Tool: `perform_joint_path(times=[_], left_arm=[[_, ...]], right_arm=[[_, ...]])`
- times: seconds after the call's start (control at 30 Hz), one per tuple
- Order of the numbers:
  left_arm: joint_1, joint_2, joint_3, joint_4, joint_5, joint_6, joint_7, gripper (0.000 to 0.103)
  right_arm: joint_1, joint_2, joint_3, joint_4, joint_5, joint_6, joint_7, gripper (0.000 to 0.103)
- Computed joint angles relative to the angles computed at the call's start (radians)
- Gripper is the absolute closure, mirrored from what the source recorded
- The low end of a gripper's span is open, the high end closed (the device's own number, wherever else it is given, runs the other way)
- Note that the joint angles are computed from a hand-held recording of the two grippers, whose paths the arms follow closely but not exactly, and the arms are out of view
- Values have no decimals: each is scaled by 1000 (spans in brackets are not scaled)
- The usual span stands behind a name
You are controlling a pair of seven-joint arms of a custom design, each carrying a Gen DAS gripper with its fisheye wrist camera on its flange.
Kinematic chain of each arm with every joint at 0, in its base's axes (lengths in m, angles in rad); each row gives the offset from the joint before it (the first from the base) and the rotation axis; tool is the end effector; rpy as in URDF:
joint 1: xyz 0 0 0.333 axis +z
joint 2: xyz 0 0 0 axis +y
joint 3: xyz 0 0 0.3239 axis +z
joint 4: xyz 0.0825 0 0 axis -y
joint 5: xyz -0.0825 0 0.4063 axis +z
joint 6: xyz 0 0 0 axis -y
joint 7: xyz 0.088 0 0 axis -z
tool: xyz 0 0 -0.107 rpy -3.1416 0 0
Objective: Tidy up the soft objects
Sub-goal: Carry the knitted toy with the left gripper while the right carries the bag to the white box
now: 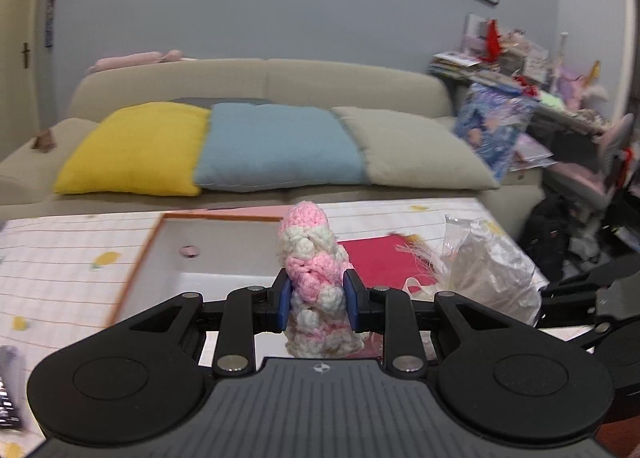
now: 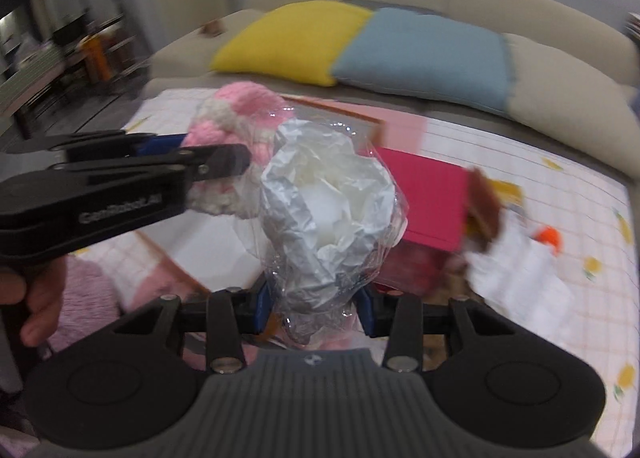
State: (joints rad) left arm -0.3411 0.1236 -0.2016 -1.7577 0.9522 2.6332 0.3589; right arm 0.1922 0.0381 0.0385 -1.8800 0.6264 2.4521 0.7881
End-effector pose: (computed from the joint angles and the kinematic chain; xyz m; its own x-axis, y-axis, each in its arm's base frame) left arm 0.5647 -0.3561 0.5728 -0.0264 -0.9977 0.0626 -0.5457 -0.0380 -0.8371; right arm 0.6183 0.1450 0.5455 0.6232 -0.7711 -0.1303 -0.6396 -0.4067 -0.6523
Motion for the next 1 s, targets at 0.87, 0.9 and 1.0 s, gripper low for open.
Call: perform_joint_path(times=[0.87, 0.9, 1.0], left_arm=[[110, 3, 0, -65, -452, -99, 453, 73], [109, 10, 2, -57, -454, -112, 457, 73], [110, 35, 4, -27, -485, -157, 502, 73]], right_arm=[[91, 571, 30, 863, -357, -682, 371, 63], [88, 591, 31, 891, -349, -706, 398, 63], [84, 655, 35, 982, -334, -786, 473, 63]])
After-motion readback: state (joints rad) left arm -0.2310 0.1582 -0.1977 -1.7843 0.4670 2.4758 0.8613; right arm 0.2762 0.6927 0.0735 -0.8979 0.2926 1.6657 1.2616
